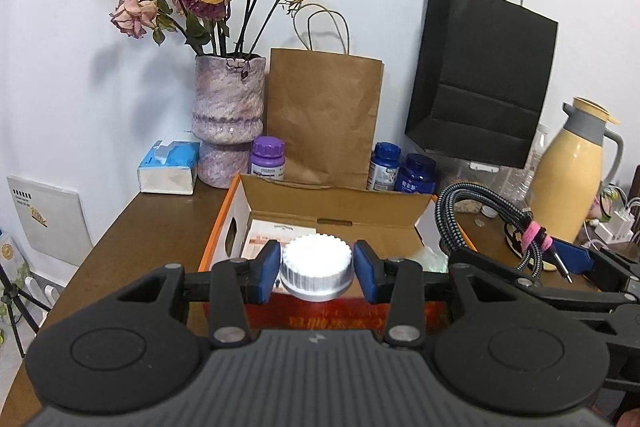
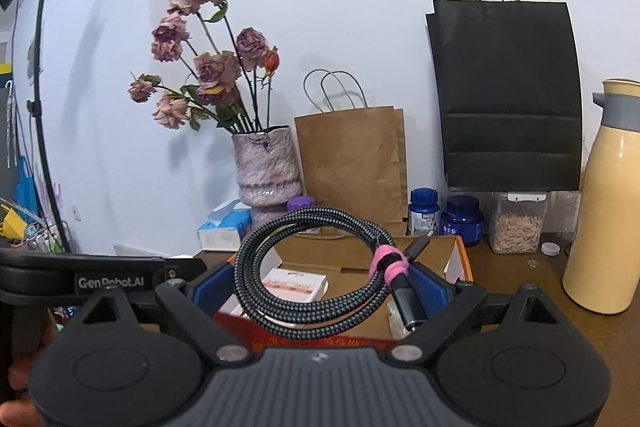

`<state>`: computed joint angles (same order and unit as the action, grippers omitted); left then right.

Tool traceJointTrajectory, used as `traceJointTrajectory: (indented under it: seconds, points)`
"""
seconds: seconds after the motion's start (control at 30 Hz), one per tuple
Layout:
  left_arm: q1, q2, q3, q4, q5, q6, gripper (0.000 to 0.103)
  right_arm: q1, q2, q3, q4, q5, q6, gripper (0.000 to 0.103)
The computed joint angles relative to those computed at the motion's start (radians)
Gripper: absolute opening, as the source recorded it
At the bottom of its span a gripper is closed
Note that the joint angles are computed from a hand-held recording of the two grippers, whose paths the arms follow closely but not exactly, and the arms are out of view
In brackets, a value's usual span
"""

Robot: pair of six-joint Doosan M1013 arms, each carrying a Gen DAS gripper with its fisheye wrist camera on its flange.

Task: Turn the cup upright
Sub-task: 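Carry the cap and cable over the red box and open both tools to drop them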

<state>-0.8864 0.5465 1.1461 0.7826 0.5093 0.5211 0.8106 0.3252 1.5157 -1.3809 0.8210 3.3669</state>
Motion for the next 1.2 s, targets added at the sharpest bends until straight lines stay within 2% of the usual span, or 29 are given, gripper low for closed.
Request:
traceJointTrajectory:
  seconds: [0.33,0.73,0.87,0.97,1.2]
  points:
    - [0.026,0.092,-0.150,-0.100,0.033,0.102,0.041,-0.062,0.032,-0.055,0.041,-0.027,-0.057,0.092]
    - [0.050,0.217,-0.337,-0.177,0.112,0.182,0.041,-0.131,0.078,-0.114,0.079,-0.055,-0.111,0.092]
    - [0.057,0.243,-0.367,-0.182,0.122,0.182,0.041,-0.145,0.083,-0.105,0.075,-0.058,-0.089,0.092]
    - [0.060,0.250,-0.361,-0.160,0.103,0.155,0.041,-0.158,0.086,-0.094,0.088,-0.074,-0.075,0.093]
    - [0.061,0.265,-0.373,-0.169,0.110,0.190,0.041,-0.168,0.112,-0.113,0.164,-0.089,-0.162,0.092]
